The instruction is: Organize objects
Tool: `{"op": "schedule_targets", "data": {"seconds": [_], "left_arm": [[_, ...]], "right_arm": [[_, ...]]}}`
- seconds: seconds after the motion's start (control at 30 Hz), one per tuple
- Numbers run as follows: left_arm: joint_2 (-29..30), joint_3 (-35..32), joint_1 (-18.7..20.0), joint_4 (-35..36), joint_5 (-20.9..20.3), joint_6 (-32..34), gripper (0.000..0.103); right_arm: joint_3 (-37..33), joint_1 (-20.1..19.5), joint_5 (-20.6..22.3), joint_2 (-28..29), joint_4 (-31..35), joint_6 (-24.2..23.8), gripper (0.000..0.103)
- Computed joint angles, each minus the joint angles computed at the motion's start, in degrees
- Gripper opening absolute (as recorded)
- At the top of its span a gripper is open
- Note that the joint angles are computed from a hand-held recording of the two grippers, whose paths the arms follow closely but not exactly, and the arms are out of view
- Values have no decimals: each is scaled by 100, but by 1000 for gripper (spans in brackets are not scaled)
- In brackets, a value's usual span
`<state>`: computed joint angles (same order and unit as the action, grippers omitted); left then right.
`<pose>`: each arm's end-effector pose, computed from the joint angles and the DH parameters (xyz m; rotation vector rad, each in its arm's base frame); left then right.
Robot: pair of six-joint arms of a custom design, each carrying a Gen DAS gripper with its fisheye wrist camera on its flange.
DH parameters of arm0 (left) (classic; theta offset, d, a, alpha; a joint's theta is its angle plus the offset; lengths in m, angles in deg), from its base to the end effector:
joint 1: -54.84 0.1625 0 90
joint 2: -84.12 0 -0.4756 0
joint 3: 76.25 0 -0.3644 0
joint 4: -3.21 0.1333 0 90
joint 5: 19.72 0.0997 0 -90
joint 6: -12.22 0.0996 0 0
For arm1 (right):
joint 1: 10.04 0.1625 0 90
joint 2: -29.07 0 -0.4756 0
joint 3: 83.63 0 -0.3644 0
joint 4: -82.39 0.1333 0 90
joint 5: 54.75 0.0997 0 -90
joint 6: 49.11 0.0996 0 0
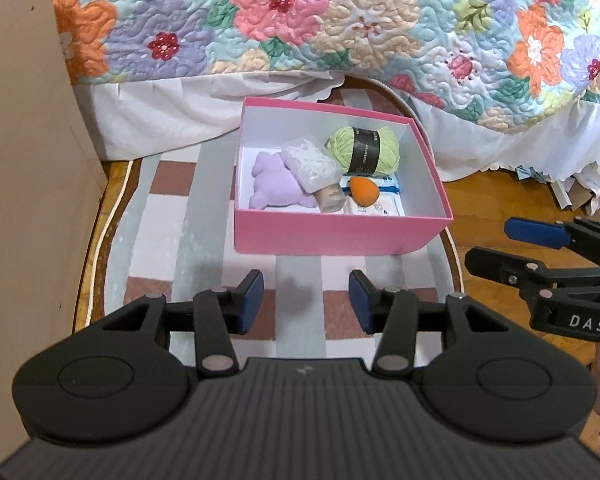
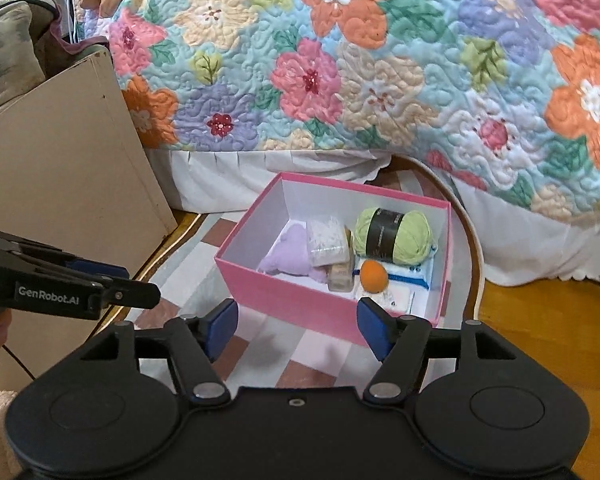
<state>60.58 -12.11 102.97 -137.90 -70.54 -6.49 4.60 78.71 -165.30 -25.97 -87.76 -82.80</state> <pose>-0.4044 -0.7452 0.0576 0.4320 2.5259 -0.6632 0.0827 -0.7157 0.3620 0.4945 -2.3843 0.8737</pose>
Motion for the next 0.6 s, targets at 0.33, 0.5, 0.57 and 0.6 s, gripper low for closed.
{"op": "schedule_targets", "data": {"seconds": [0.33, 0.5, 0.57, 0.6], "left_arm": [[-77, 299, -89, -50, 184, -195, 50], [-92, 347, -119, 26, 206, -265, 57], [-92, 351, -136, 95, 260, -304, 60], [-94, 355, -140, 116, 285, -323, 62]], "right_arm": [[350, 0, -262, -65, -362, 161, 82], [431, 64, -612, -37, -558, 179, 89], [404, 73, -723, -44, -426, 329, 91], [391, 73, -755, -51, -358, 408, 94]]}}
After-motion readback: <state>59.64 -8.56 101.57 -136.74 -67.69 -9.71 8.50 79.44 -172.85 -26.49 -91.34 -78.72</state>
